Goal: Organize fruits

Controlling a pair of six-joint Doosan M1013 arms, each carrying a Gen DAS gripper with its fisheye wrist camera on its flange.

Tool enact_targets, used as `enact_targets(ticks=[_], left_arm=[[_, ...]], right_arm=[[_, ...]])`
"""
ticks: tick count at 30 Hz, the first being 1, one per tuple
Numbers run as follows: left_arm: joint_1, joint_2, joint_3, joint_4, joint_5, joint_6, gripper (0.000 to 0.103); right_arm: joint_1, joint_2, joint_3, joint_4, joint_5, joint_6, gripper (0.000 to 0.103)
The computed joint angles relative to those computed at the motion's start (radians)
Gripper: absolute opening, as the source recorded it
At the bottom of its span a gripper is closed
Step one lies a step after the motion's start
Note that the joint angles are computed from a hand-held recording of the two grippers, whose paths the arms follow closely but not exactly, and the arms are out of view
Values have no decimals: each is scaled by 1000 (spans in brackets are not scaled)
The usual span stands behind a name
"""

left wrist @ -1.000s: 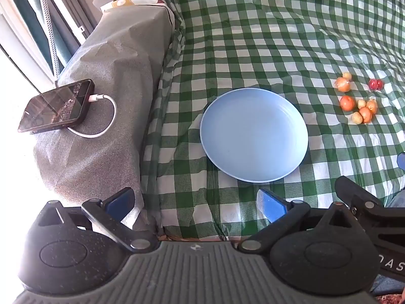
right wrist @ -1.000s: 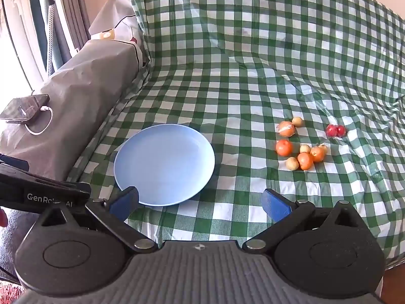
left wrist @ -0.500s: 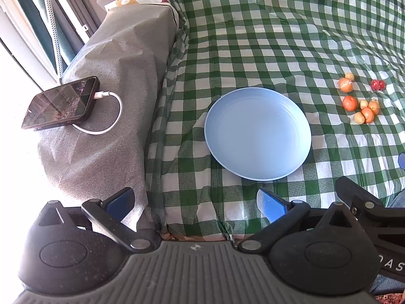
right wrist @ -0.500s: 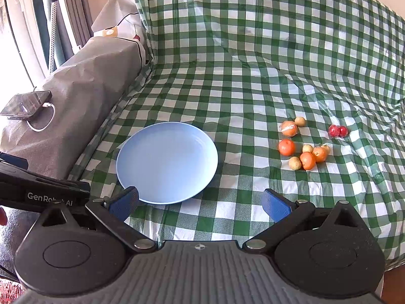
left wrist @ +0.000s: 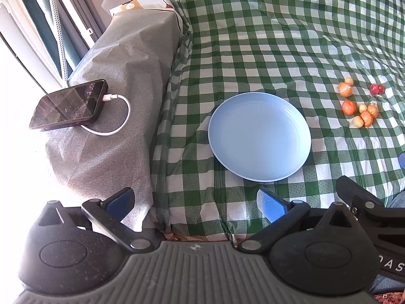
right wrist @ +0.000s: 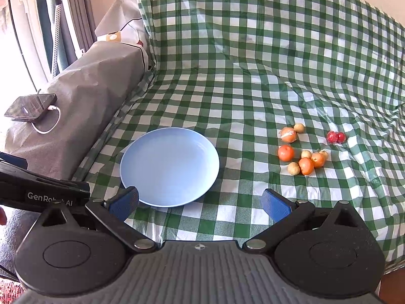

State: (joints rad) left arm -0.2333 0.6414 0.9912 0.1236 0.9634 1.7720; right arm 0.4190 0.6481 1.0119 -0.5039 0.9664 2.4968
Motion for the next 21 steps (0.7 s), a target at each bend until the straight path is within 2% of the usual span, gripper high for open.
enact_targets(ticks=[2, 14, 21], left_arm=[[2, -2, 2, -3, -2, 3, 103], [0, -3, 1, 0, 3, 6, 103], [-7, 31, -49, -11, 72, 7, 103]], right_arm=[[2, 4, -10, 2, 16, -7, 102], [7, -7, 4, 6, 2, 7, 102], [-7, -25, 56, 2, -82, 74, 103]])
